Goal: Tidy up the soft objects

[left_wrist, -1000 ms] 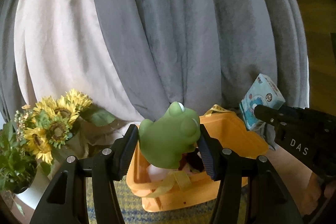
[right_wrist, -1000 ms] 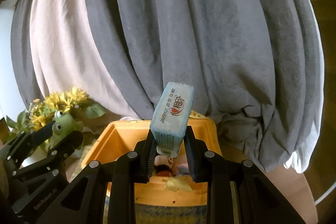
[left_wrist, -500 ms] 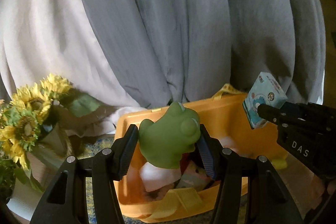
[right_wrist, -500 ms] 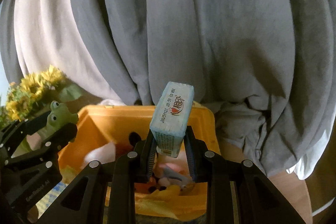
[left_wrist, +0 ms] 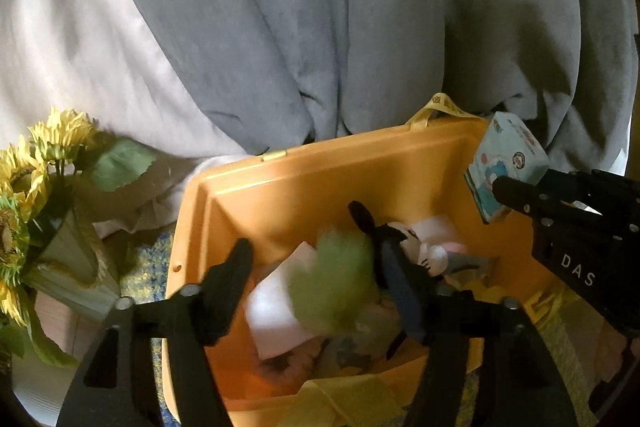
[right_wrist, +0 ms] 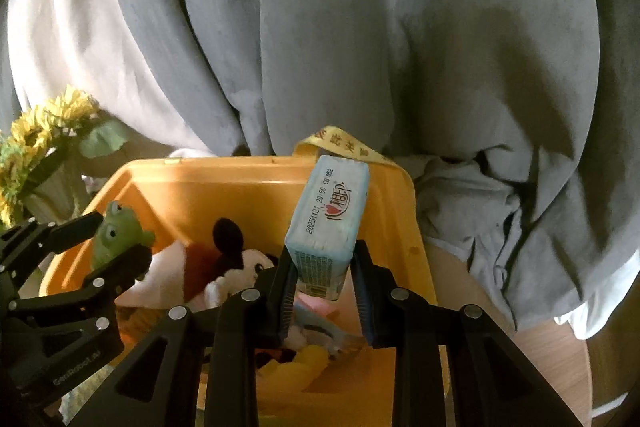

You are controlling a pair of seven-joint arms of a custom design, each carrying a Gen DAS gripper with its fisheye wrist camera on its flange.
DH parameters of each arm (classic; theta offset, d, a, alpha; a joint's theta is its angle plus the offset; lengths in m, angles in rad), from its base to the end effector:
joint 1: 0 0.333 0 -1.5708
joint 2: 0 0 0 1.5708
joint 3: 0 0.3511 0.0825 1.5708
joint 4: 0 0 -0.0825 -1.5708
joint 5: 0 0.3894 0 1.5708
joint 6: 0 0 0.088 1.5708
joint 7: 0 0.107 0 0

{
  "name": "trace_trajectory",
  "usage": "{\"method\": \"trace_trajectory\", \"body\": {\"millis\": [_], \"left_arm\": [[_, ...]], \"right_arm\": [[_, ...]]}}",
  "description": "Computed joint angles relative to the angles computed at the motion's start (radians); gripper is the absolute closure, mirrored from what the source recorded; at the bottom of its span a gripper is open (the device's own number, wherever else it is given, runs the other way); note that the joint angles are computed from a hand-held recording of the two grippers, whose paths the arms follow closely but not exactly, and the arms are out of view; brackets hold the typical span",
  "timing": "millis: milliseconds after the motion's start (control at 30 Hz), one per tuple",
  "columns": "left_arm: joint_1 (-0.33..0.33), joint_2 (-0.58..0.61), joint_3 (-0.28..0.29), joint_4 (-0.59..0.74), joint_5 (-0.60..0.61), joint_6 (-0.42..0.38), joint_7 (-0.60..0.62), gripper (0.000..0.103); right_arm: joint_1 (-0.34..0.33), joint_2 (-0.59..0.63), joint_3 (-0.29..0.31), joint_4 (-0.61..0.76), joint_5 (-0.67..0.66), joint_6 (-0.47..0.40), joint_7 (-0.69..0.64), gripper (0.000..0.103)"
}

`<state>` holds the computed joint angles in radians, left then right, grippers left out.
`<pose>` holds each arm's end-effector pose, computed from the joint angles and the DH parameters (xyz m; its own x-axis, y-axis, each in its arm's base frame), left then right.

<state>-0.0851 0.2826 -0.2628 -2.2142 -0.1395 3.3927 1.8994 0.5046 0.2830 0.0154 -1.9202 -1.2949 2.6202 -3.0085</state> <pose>0.5861 -0.1849 0.3911 -0.4156 -0.9040 -0.1004 -0.5333 0.3317 -0.7782 0.5569 0.3436 0.4079 -0.1388 -0.9903 -0.0035 -0.6176 0.0893 -0.7814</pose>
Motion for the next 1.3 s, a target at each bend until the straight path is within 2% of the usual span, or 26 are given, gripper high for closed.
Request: {"method": "trace_trajectory", "body": {"millis": [67, 167, 267, 367, 433, 500, 600, 667, 767, 833, 900, 1000, 1067, 1133, 1300], "left_arm": [[-0.009, -0.004, 0.008, -0.004, -0.003, 0.004, 0.003, 0.032], [-0.027, -0.014, 0.028, -0.013, -0.021, 0.012, 0.005, 0.029], [-0.021, -0.037, 0.027, -0.036, -0.036, 0.025, -0.015, 0.020], [-0.043, -0.076, 0.049, -0.078, -0.067, 0.060, -0.025, 0.017], [-0.067, -0.110, 0.071, -0.116, -0.102, 0.091, -0.019, 0.013], [-0.064, -0.149, 0.070, -0.160, -0.109, 0.123, -0.031, 0.010], [-0.045, -0.212, 0.063, -0.233, -0.071, 0.174, -0.084, 0.005], [-0.052, -0.258, 0.070, -0.289, -0.080, 0.225, -0.081, 0.002], [-0.047, -0.319, 0.086, -0.357, -0.031, 0.266, -0.117, 0.001], [-0.044, -0.363, 0.104, -0.406, 0.016, 0.288, -0.147, 0.001], [-0.044, -0.406, 0.144, -0.447, 0.112, 0.293, -0.208, 0.001], [-0.058, -0.473, 0.249, -0.504, 0.331, 0.295, -0.334, 0.000], [-0.059, -0.504, 0.290, -0.532, 0.415, 0.303, -0.370, 0.000], [-0.071, -0.543, 0.360, -0.560, 0.542, 0.309, -0.419, 0.000], [-0.073, -0.628, 0.442, -0.632, 0.686, 0.330, -0.450, 0.000]], "right_arm": [[-0.005, 0.002, 0.003, -0.001, 0.026, 0.000, -0.018, 0.069], [0.005, -0.004, 0.000, -0.004, 0.024, -0.028, -0.009, 0.053], [0.019, -0.021, 0.003, -0.013, -0.002, -0.081, 0.019, 0.045], [0.026, -0.046, 0.017, -0.032, -0.015, -0.129, 0.044, 0.033], [0.030, -0.067, 0.030, -0.050, -0.025, -0.155, 0.067, 0.030], [0.034, -0.092, 0.046, -0.072, -0.030, -0.178, 0.085, 0.026], [0.045, -0.139, 0.075, -0.114, -0.051, -0.211, 0.133, 0.021], [0.046, -0.163, 0.093, -0.134, -0.057, -0.223, 0.155, 0.018], [0.062, -0.210, 0.130, -0.171, -0.061, -0.276, 0.200, 0.015], [0.070, -0.229, 0.152, -0.185, -0.055, -0.312, 0.217, 0.014], [0.085, -0.250, 0.176, -0.199, -0.048, -0.354, 0.237, 0.014], [0.115, -0.272, 0.215, -0.210, -0.032, -0.427, 0.262, 0.013], [0.142, -0.280, 0.243, -0.211, -0.014, -0.495, 0.287, 0.012], [0.165, -0.283, 0.262, -0.208, 0.003, -0.550, 0.305, 0.011], [0.233, -0.273, 0.303, -0.183, 0.054, -0.697, 0.343, 0.011]]}}
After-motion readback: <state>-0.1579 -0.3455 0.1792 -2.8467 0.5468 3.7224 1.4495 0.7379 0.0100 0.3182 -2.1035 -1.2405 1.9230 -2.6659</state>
